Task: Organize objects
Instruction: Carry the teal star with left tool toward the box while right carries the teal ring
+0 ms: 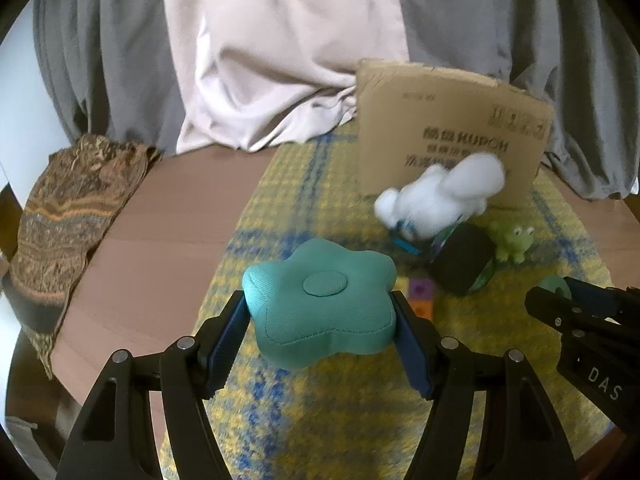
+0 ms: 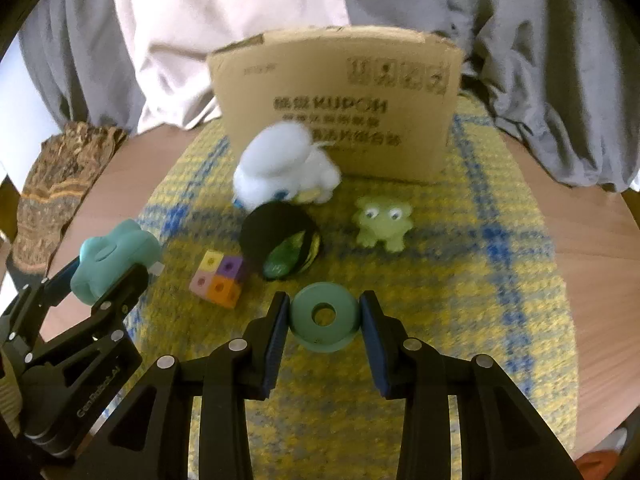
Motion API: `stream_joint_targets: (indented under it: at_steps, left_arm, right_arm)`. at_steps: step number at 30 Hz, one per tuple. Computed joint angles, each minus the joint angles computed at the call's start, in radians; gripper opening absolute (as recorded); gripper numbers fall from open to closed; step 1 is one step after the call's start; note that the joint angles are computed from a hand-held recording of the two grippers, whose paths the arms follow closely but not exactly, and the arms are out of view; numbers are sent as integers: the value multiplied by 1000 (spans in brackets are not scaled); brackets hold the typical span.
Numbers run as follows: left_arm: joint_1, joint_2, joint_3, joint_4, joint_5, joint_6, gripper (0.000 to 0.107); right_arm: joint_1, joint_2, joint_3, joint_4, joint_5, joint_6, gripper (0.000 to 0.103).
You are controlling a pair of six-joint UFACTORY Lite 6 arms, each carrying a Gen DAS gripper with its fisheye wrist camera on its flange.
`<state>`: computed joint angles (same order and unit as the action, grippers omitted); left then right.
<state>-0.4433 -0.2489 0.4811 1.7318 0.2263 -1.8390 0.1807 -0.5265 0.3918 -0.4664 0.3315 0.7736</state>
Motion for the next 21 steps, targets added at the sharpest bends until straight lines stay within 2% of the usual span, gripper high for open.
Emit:
stream_joint_targets:
  at_steps: [14,21]
  left_arm:
    - [-102,92,259,-365,46,363,69]
    - [-108,163,415,-512,56,536,69]
  right_arm:
    - [-243,-23,153,337,44,-477,36]
    - [-294,33,280,387,67,-563,36]
